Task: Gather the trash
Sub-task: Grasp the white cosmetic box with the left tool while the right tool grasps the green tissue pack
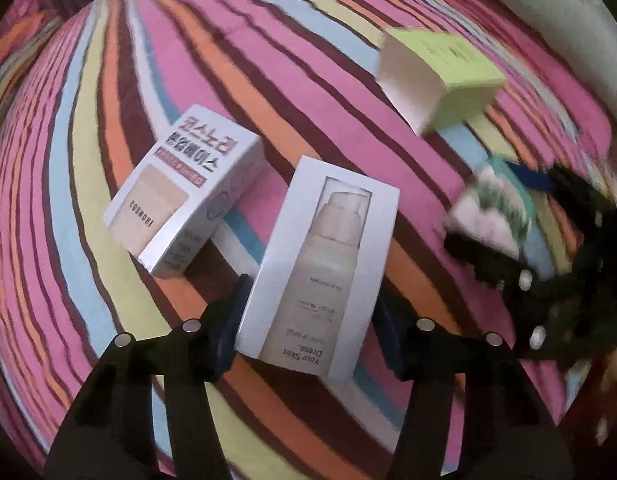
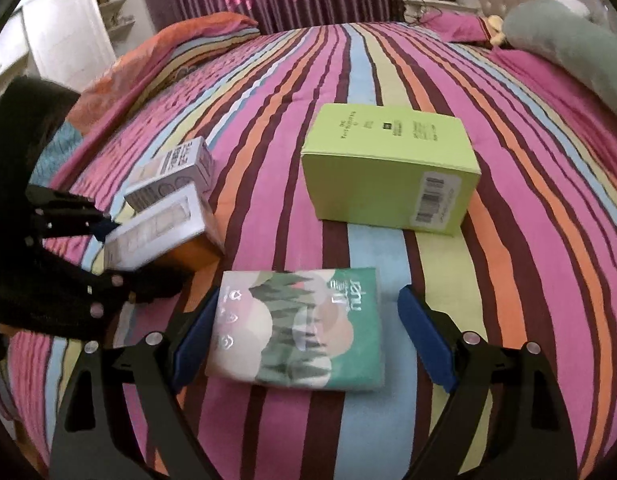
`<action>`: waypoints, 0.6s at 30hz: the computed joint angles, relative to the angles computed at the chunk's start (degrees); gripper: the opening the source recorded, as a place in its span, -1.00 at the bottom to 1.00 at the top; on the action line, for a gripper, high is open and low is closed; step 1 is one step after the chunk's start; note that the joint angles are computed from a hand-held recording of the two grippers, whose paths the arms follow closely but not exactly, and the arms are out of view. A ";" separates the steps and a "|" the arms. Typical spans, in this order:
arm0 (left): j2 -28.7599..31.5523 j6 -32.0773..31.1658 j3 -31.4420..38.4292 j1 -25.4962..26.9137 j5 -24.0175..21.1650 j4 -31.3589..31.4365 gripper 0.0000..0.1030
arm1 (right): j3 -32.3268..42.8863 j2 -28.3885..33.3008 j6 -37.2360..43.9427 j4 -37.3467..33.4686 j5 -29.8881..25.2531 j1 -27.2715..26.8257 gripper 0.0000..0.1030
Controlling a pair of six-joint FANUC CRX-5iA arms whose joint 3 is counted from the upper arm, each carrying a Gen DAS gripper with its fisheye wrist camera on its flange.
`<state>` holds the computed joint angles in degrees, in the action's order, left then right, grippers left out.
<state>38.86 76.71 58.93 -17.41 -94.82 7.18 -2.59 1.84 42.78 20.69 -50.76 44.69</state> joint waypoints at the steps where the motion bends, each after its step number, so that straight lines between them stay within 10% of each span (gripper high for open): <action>1: -0.04 0.67 -0.08 -0.02 0.54 -0.10 0.10 | 0.00 0.05 0.30 -0.01 0.00 0.01 0.62; 9: -0.77 2.08 -0.92 -2.62 4.28 -4.62 0.02 | -1.47 -0.29 -0.88 4.40 -2.09 1.94 0.30; 18: -12.58 6.96 -20.66 -1.10 17.35 0.18 0.01 | -5.28 -3.67 -7.74 9.28 -3.35 3.95 0.29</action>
